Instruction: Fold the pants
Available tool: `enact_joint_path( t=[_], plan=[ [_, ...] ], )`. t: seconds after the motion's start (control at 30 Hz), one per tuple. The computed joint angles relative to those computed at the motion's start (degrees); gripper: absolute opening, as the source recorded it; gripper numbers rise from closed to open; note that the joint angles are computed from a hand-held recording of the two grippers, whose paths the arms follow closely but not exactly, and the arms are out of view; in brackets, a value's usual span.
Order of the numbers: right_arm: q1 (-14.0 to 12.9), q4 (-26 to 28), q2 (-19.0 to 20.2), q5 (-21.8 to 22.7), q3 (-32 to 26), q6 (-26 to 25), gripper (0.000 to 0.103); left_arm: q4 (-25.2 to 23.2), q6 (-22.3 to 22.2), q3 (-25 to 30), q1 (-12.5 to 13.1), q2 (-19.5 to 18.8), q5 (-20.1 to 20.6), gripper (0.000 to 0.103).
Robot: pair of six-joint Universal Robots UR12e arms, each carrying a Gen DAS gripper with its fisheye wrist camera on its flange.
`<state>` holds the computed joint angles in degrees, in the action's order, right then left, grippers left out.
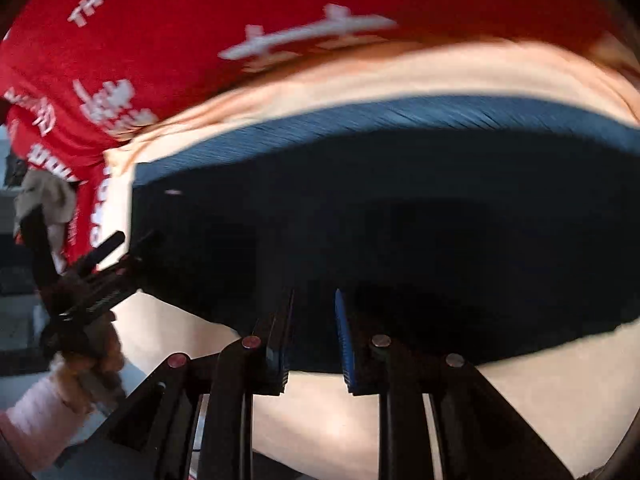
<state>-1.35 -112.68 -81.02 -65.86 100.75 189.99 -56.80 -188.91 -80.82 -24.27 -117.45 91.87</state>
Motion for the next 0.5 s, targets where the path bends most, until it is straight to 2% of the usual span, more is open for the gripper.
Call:
enact_joint_path(
  t=[0.1, 0.13, 0.17, 0.2, 0.27, 0.33, 0.4, 0.47, 0.5],
  plan=[
    [-0.3, 1.9, -0.2, -4.4, 1.8, -1.7, 0.022, -3.8, 3.3, 1.0, -2.6, -1.5, 0.7, 0.103],
    [-0.8, 0.1, -0.9, -3.2, 3.0, -1.5, 0.022, -3.3, 4.3, 0.1, -3.8, -1.5, 2.9, 0.103],
    [-1.4, -2.1, -1.9, -1.9, 4.5, -0.8, 0.022, -0.4, 3.8, -1.2, -4.6, -0.9, 5.8, 0.103],
    [-1.7, -2.0, -2.4, -1.2, 5.0, -0.7, 0.022, 0.7, 4.4, -1.8, -5.1, -0.6, 7.5, 0.103],
    [-2.3, -1.2, -3.3, 0.0, 5.6, -1.4, 0.022, -0.1, 5.7, -1.5, -5.5, -0.5, 8.8, 0.103],
    [-3.2, -0.6, -4.6, 0.6, 6.2, -1.4, 0.022, -2.9, 5.7, -0.2, -5.4, -0.8, 8.7, 0.103],
    [-5.3, -4.5, -7.0, 0.5, 8.7, 2.0, 0.022, -5.0, 5.3, 1.1, -5.4, -1.4, 8.7, 0.103],
    [-8.0, -8.1, -9.3, -0.5, 11.3, 7.9, 0.023, -6.4, 4.4, 2.1, -5.5, -1.8, 9.0, 0.103],
    [-10.4, -9.5, -10.4, 0.6, 13.0, 11.9, 0.024, -7.2, 3.5, 2.6, -5.6, -2.0, 9.0, 0.103]
  ],
)
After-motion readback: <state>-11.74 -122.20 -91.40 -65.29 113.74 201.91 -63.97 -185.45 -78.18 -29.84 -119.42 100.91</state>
